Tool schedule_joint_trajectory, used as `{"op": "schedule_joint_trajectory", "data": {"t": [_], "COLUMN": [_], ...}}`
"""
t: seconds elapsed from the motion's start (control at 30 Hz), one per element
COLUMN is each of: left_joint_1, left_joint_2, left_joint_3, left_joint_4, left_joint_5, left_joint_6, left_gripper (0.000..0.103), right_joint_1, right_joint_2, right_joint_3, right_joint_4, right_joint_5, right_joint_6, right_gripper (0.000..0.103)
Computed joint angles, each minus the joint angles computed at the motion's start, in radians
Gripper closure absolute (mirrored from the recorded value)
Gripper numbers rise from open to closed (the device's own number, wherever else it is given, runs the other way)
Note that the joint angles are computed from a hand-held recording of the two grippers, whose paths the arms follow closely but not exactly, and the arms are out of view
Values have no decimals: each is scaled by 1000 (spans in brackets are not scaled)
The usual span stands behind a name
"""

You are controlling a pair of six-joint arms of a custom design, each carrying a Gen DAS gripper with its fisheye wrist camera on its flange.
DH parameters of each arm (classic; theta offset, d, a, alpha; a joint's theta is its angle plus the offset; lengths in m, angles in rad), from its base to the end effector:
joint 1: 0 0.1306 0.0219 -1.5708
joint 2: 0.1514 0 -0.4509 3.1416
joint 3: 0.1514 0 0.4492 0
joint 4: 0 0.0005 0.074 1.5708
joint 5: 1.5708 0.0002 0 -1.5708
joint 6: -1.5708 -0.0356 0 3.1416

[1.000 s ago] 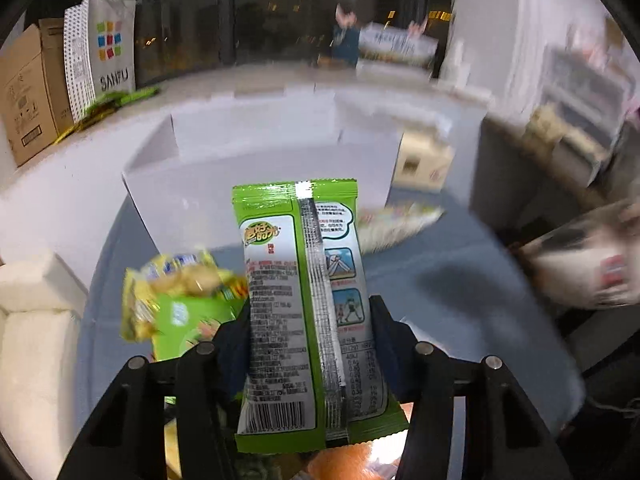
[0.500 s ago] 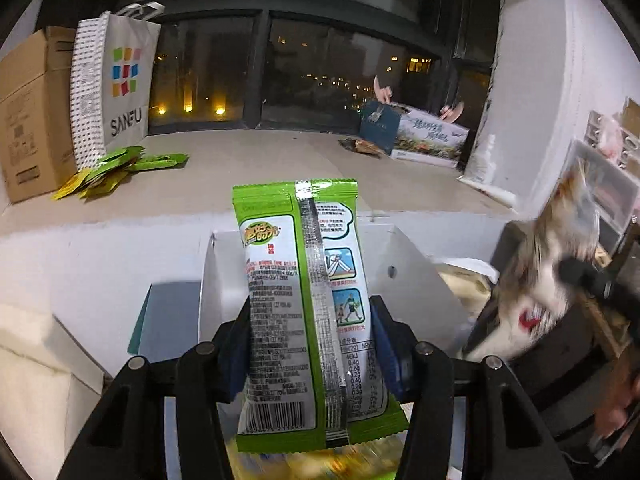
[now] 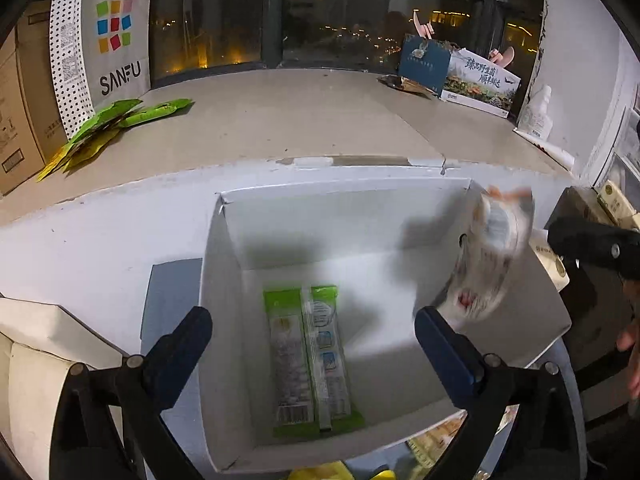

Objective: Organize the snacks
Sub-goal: 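Carry both packets into the white box and open both tools, then move the right tool back to the pile and grasp a green-white snack bag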

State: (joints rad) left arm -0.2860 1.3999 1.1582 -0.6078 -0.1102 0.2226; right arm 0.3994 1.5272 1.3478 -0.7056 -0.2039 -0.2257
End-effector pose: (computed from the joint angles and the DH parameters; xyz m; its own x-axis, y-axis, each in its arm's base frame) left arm 0.5011 -0.1438 0.3916 -0.7492 -0.0084 -0.6623 0.0465 0.9968 -0.0652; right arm 0.5328 0.2322 0.4144 -0.8066 -0.1026 -0.5822 -0.3267 0.8981 0.2944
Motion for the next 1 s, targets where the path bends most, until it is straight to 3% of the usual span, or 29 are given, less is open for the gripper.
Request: {"op": "schedule_joint_trajectory", "data": {"t": [0.17,0.4,0.5,0.6,0.7,0.87,0.93,1.0], "left_joint_1": [-10,-59,-98,-160,-235,-348,-394,-442], "left_joint_2": [-78,-276,-397,-497,-591,-707,-743,-766], "left_joint_3": [-58,-168,-241,-288,-333,-413,-448,-477], "left_joint_4": [35,111,158,134,77,-14,-30,-43], "left_joint_5": [-9,-30,-40,-93,-143,-172,-184,-213], "left_joint_6": [7,-34,-43,-39,-12,95,140,172], "left_gripper": [0,0,0,0,0,0,0,0], "right_joint_1": [2,-12,-18,-14,15,88,132,137], "right_joint_2": [-52,-185,-304,-418,-545,-744,-803,-838], "right_joint_3": [-55,-160,-269,-371,-474,-626,-679,-721], "right_joint_4": [54,164,257,330,370,367,348,339], "right_joint_5": [54,26,-32,-64,-44,8,68,53], "right_joint_6": [-10,-25,-46,-52,-23,-11,-27,-55], "right_gripper": [0,0,0,0,0,0,0,0]}}
